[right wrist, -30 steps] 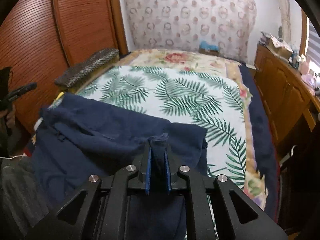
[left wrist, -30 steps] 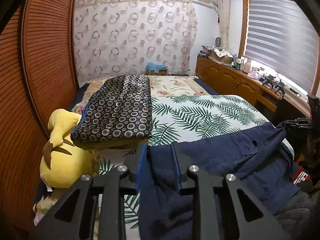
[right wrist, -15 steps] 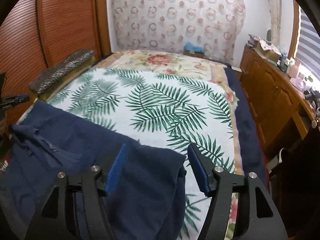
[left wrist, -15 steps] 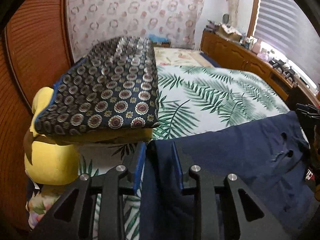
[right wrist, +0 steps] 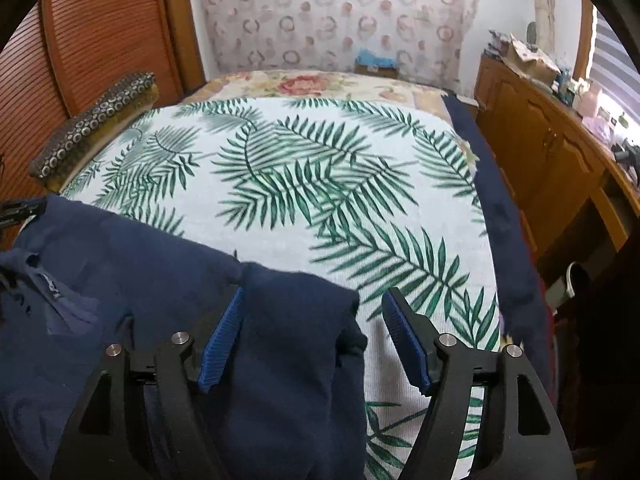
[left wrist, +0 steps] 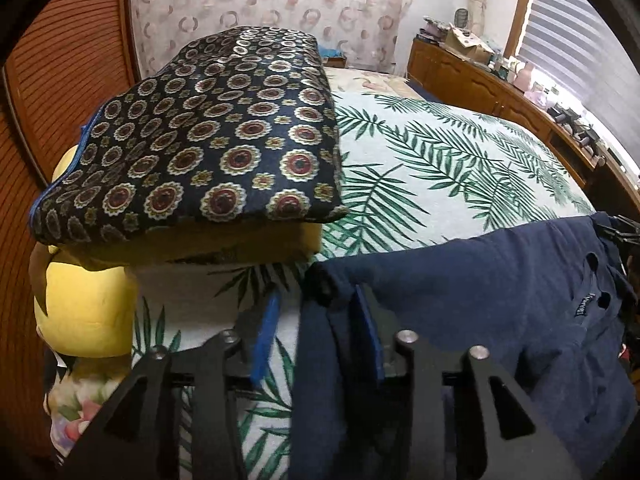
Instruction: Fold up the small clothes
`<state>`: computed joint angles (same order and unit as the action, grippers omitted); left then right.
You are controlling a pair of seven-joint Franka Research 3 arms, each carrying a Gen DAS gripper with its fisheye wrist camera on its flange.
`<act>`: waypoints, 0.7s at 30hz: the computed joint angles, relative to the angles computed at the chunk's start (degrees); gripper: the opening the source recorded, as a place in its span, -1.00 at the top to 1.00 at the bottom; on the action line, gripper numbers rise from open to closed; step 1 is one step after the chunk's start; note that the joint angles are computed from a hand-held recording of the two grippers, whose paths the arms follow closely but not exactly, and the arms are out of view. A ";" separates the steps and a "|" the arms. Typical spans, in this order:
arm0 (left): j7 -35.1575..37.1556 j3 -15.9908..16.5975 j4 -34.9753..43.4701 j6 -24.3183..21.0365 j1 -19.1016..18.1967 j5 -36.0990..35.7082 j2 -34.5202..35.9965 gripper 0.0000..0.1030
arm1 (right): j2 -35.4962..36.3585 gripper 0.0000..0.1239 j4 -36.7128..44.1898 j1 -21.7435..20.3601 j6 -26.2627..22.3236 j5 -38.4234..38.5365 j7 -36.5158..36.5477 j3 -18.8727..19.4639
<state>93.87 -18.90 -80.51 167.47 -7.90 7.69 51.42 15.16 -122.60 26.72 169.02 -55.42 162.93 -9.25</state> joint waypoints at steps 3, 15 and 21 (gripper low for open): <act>0.37 -0.60 -0.14 0.15 0.72 -0.30 0.20 0.06 | 0.28 -0.20 -0.30 -0.05 0.25 0.44 -0.19 -0.01; 5.49 -4.05 1.11 -1.65 2.44 -1.96 1.26 0.08 | 0.99 -0.26 -0.70 1.12 2.31 2.24 -0.95 -1.80; 10.30 -6.26 0.37 -1.76 3.42 -3.68 1.02 0.87 | 0.97 -0.05 -1.02 1.11 3.03 5.03 -4.63 -1.55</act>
<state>104.17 -25.16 -80.15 165.71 -4.47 4.01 52.44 16.14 -123.62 27.84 172.05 -50.39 158.30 -10.79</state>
